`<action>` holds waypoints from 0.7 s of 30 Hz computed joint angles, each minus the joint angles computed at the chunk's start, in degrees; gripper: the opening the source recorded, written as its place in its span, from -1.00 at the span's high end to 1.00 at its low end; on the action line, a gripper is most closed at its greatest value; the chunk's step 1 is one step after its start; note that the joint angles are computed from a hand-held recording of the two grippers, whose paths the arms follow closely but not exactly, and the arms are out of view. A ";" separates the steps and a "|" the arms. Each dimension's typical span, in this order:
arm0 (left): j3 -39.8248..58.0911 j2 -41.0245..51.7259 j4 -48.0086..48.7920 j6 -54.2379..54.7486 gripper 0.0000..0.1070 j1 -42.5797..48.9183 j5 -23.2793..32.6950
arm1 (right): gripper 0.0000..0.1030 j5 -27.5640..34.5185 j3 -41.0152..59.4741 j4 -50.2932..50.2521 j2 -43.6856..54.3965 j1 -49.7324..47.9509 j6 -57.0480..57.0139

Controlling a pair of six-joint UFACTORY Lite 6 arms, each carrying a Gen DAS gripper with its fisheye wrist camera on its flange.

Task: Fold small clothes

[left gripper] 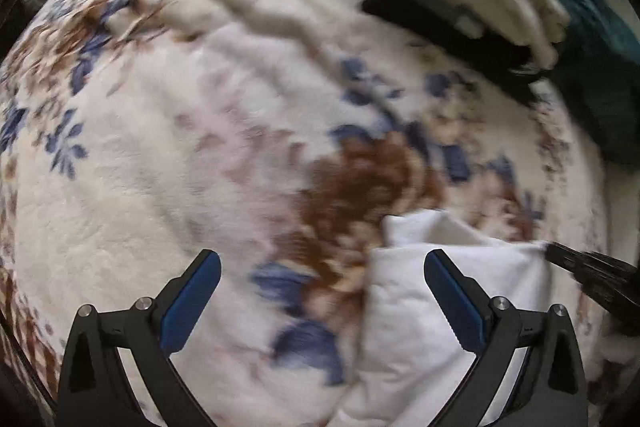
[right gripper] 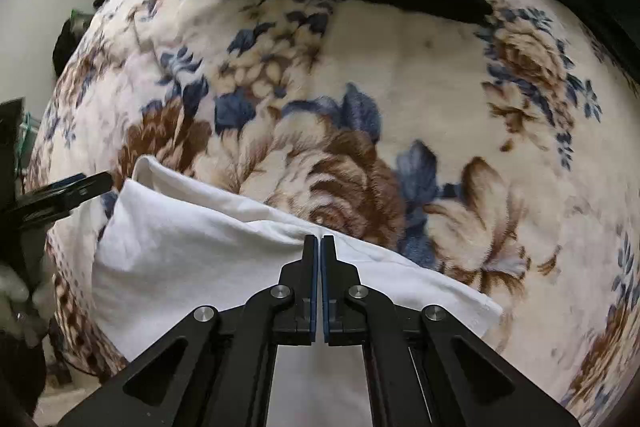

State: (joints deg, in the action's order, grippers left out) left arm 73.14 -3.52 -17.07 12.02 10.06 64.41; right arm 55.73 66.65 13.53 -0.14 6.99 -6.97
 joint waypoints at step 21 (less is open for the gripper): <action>12.24 18.90 -6.41 10.24 0.84 -7.93 2.68 | 0.97 2.20 2.35 4.36 2.34 -2.45 -1.37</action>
State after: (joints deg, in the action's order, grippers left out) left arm 85.37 15.38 -23.47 22.27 2.13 67.09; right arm 57.92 69.00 17.89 2.20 4.54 -8.35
